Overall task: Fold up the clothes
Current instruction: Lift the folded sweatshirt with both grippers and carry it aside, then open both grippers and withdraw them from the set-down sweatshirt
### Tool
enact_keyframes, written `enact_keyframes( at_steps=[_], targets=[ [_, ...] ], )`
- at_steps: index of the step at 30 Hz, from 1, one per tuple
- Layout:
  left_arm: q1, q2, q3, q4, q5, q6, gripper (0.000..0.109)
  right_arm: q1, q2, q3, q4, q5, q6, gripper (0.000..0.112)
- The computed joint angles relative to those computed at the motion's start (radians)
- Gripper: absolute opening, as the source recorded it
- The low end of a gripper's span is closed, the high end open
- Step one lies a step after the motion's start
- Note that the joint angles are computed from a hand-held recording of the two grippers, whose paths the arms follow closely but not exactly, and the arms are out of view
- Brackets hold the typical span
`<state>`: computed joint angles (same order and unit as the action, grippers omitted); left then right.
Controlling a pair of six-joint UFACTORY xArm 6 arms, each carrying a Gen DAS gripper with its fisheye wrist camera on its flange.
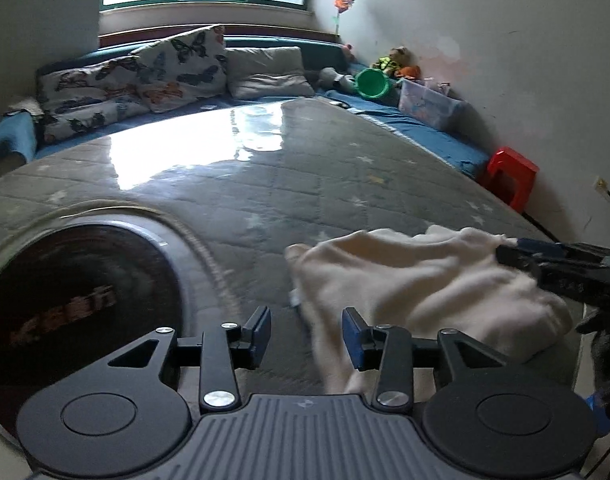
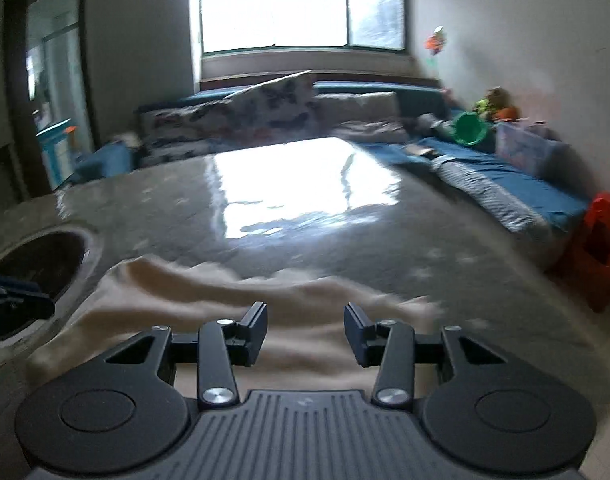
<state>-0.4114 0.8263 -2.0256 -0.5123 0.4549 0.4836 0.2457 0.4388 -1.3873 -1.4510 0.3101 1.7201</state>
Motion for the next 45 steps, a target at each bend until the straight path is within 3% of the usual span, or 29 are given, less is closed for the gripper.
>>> enact_keyframes(
  at_steps=[3, 7, 15, 20, 24, 30, 33, 38, 41, 45],
  targets=[
    [0.014, -0.077, 0.115, 0.003, -0.047, 0.011, 0.044, 0.022, 0.055, -0.045, 0.087, -0.010, -0.088, 0.044],
    [0.043, -0.175, 0.263, 0.008, -0.124, 0.023, 0.047, 0.064, 0.076, -0.077, 0.069, 0.021, -0.114, 0.054],
    [0.124, -0.343, 0.522, 0.030, -0.239, 0.004, 0.048, 0.093, 0.099, -0.118, 0.077, -0.024, -0.152, 0.053],
    [0.188, -0.440, 0.689, 0.064, -0.313, -0.035, 0.050, 0.058, 0.169, -0.207, 0.312, -0.083, -0.324, 0.053],
    [0.244, -0.498, 0.793, 0.115, -0.346, -0.104, 0.051, 0.060, 0.241, -0.305, 0.474, -0.056, -0.470, 0.054],
    [0.308, -0.564, 0.908, 0.154, -0.384, -0.158, 0.055, 0.079, 0.305, -0.394, 0.505, -0.021, -0.519, 0.059],
    [0.343, -0.583, 0.942, 0.268, -0.387, -0.259, 0.055, 0.103, 0.315, -0.426, 0.444, 0.034, -0.502, 0.059],
    [0.404, -0.625, 0.982, 0.517, -0.383, -0.460, 0.056, 0.128, 0.306, -0.445, 0.368, -0.025, -0.462, 0.060],
    [0.449, -0.654, 0.996, 0.709, -0.386, -0.603, 0.060, 0.151, 0.342, -0.494, 0.466, -0.074, -0.575, 0.064],
    [0.503, -0.680, 0.989, 1.015, -0.363, -0.848, 0.068, 0.200, 0.445, -0.615, 0.706, -0.086, -0.832, 0.067]
  ],
)
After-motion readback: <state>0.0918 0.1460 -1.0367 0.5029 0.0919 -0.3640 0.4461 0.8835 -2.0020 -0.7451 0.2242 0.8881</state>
